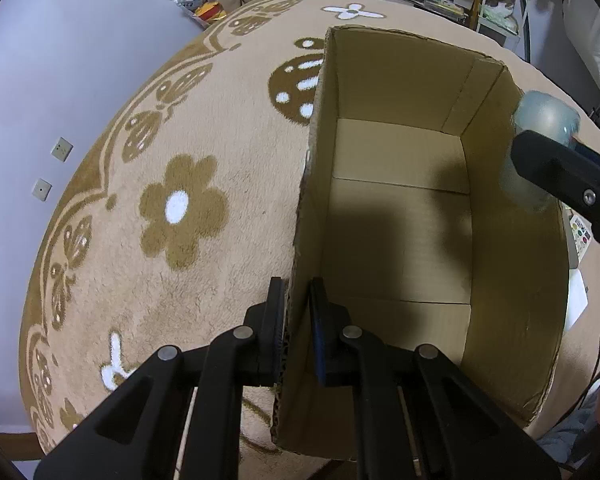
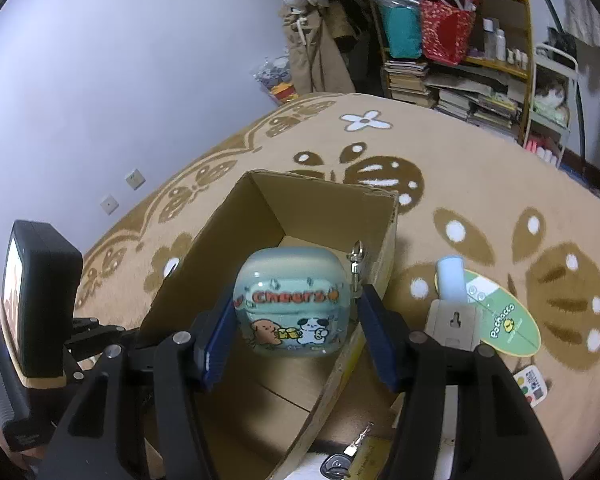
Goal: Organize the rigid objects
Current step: 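Carry the green Cheers tin into the box with the right tool and release, then grasp the yellow tag on the keyring with the right tool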
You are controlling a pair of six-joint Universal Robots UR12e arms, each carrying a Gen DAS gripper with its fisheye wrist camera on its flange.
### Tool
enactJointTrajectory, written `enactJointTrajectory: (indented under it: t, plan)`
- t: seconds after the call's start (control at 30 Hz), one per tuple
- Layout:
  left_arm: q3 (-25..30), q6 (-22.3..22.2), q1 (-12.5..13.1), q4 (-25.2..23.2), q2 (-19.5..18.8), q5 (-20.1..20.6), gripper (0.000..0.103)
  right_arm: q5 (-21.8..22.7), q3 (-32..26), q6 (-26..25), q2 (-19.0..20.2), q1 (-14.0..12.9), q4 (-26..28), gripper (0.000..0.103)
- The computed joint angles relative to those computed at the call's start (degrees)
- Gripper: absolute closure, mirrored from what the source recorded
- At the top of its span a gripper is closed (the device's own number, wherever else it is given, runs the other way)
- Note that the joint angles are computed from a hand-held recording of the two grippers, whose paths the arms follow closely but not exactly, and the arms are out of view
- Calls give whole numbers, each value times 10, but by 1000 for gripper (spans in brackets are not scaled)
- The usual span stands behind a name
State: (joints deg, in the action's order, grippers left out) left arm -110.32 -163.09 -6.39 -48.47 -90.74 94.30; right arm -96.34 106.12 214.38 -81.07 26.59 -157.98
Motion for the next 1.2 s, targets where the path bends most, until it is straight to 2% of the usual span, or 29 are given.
enactJointTrajectory:
  t: [0.1,0.27,0.37,0.4,0.5,0.6,0.73,0.9,1.07,1.2]
  plan:
    - [0,-1,0,-1,0,-1,92,6,7,4,-3,-2,-14,39]
    - [0,0,0,0,0,-1,92,-12,3,-4,-8,4,-15,38]
    - [0,1,0,1,0,-2,92,-39,0,-6,-17,10,6,20]
    - [0,1,0,0,0,-1,92,-60,-1,-5,-21,14,17,14]
    - [0,4,0,0,0,-3,92,-98,-5,-4,-29,17,52,11]
    - [0,4,1,-1,1,-6,92,-118,-3,0,-38,16,76,1]
    - [0,4,0,0,1,-3,92,-161,15,18,-52,17,92,0]
    - [-1,3,0,0,1,-4,92,-151,33,65,-70,3,161,0]
    - [-1,3,0,-1,1,-5,92,-124,58,105,-89,-10,184,0]
    - [-1,4,0,0,1,-4,92,-119,70,131,-97,-12,208,0]
